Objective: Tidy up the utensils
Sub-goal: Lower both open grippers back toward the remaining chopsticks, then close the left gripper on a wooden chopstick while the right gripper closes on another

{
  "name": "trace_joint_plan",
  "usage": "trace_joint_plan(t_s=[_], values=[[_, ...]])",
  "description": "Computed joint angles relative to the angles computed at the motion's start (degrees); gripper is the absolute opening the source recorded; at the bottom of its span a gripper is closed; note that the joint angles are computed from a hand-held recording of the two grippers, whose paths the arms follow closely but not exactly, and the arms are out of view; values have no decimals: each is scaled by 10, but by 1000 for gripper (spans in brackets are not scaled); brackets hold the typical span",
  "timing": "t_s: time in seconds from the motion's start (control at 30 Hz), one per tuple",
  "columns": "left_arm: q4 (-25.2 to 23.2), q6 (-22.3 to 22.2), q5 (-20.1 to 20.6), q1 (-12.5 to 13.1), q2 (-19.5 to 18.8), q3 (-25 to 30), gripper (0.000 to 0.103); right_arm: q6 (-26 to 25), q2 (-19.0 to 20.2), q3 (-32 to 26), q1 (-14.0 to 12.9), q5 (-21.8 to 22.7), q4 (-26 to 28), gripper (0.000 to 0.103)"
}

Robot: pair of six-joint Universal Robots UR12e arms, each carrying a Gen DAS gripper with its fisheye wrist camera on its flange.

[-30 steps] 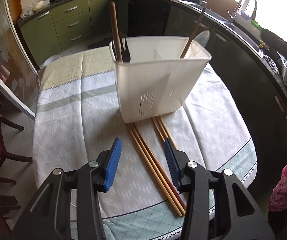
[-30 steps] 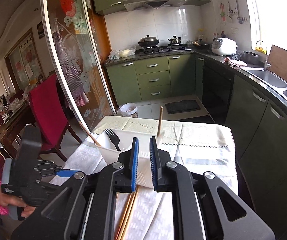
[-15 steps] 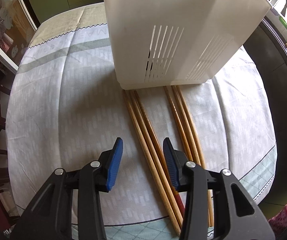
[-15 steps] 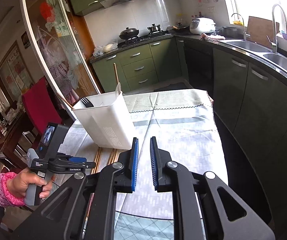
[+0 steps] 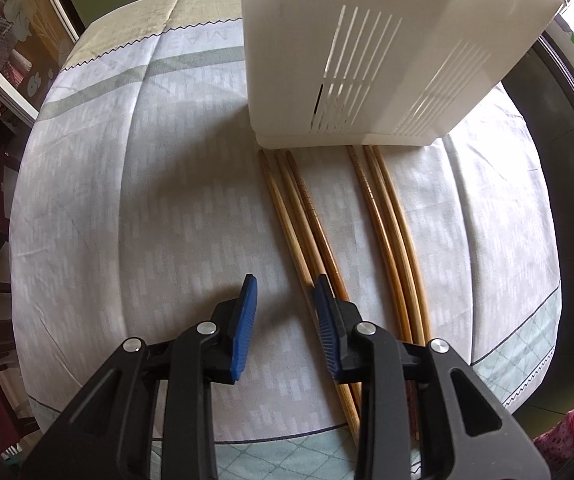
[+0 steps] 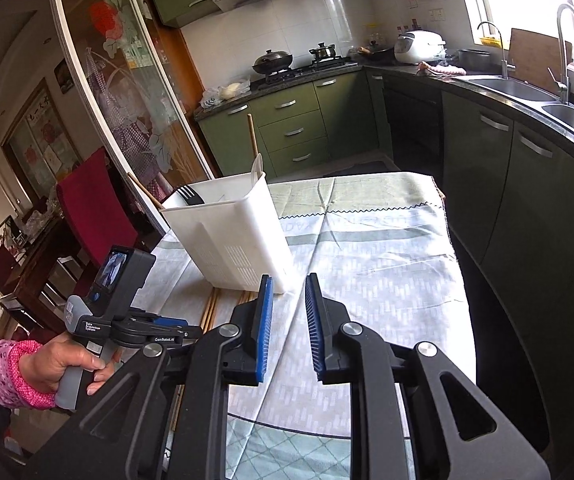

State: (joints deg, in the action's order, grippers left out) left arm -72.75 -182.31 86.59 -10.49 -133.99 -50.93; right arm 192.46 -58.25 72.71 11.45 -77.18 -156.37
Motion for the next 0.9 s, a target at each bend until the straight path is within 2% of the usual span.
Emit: trace_joint_plan(t_s=[0.17,0.23,0.43,0.57,0.73,0.9], values=[[-4,10,8,-1,-6,7,27,-7,2,-6,2,0,9,18],[-7,13,13,0,-5,6,14,-11,3,-7,3,2,15,18],[-8,25,17,9,7,-14,10,-31,21,-30,11,12,68,23],[-9,33,23,15,15,-27,10,-48,52,-68,21,25,131,22],[-9,57,35,21,27,-44,10,-68,102,-129,38,13,211,22],[-5,67,31,32,37,-60,11,-81,145,-191,52,-29,260,22]])
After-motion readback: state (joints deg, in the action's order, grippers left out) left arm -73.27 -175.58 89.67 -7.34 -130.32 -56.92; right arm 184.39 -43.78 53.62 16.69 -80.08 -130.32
